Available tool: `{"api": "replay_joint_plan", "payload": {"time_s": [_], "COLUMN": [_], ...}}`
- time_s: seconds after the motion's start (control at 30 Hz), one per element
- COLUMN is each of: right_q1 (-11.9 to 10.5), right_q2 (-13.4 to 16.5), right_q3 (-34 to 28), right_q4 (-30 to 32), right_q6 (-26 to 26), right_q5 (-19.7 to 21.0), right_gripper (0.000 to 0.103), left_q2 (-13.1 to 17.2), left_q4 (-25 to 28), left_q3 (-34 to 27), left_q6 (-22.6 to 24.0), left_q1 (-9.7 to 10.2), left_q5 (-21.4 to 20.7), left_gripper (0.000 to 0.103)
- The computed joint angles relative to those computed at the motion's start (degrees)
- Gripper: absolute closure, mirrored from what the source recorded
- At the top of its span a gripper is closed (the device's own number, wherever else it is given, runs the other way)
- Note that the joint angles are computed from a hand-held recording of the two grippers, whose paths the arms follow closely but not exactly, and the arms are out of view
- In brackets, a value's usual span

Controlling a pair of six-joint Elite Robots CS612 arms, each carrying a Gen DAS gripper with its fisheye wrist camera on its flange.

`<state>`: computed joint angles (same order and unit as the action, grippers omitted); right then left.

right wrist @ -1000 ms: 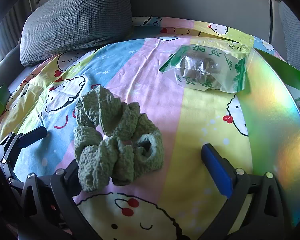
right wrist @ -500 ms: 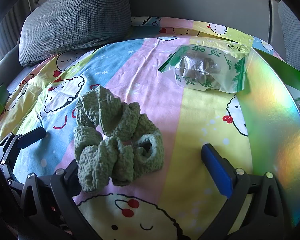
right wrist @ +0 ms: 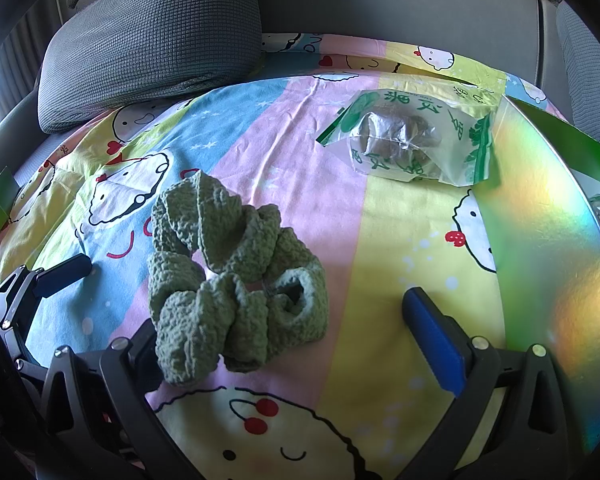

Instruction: Organize objects

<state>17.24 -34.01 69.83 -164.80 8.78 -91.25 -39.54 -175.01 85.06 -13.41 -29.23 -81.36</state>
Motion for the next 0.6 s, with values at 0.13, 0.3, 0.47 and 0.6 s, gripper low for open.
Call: {"api": "replay_joint_plan", "payload": {"time_s": [0.13,0.3,0.47,0.6], "right_q1": [0.0,-0.01,0.0,0.03], "right_q2": [0.0,-0.01,0.0,0.0], "right_q3": [0.0,0.02,-0.01,-0.08], "right_q4": [-0.01,-0.02,0.03,0.21], "right_q6": [-0.02,-0.04,-0.02,0.0], "right_q5": [0.0,0.01,-0.07,-0.36], "right_gripper": [0.001,0.001,0.001,0.001], "left_q2": [0.0,0.0,0.0,0.0], "left_q4": [0.0,-0.01,-0.01,-0.01], "left_q3": [0.0,0.0,0.02,0.0], "left_q6": [0.01,0.01,-0.01,0.02], "left_q1": [0.0,0.0,-0.01,0.01], "left_q5": [0.0,0.02,0.01,0.01], "left_gripper": [0.001,0.001,0.001,0.001]}}
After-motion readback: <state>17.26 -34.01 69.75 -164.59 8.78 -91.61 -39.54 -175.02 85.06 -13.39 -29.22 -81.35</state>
